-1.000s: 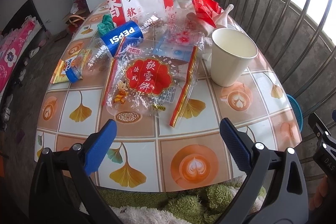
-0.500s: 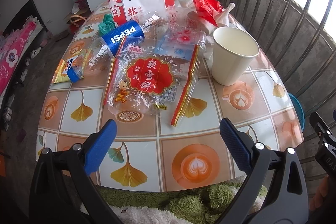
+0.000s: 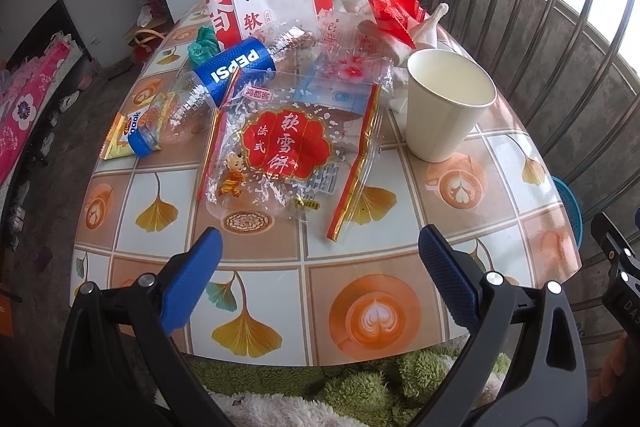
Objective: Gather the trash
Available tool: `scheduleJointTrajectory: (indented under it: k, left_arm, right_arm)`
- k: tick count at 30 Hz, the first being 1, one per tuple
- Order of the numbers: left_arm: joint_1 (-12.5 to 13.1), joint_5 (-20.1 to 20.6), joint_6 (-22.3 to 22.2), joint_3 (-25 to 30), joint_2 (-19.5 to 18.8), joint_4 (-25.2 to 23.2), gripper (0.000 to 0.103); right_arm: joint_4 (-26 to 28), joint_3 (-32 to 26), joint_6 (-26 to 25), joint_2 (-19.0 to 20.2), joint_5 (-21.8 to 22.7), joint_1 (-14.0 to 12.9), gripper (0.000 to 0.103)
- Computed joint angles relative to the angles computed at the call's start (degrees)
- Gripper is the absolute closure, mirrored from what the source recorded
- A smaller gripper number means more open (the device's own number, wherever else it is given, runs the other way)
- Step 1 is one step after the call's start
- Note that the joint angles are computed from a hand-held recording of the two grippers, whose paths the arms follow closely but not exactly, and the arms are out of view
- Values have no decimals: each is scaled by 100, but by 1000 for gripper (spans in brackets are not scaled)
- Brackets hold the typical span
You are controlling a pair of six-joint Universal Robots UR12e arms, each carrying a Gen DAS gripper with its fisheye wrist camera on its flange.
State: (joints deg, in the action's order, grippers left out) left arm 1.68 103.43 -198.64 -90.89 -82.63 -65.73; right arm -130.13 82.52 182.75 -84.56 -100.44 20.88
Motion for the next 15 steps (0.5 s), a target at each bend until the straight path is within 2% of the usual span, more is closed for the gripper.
scheduleJointTrajectory:
  k: [9,15]
  left_arm:
    - [7,6,10,-10,9,-5,9]
    - [80,22,42,-75,82,-12,9]
  right_arm:
    - [50,-28,75,16,83,24,6]
    - [46,-46,24,18,312,-79,6]
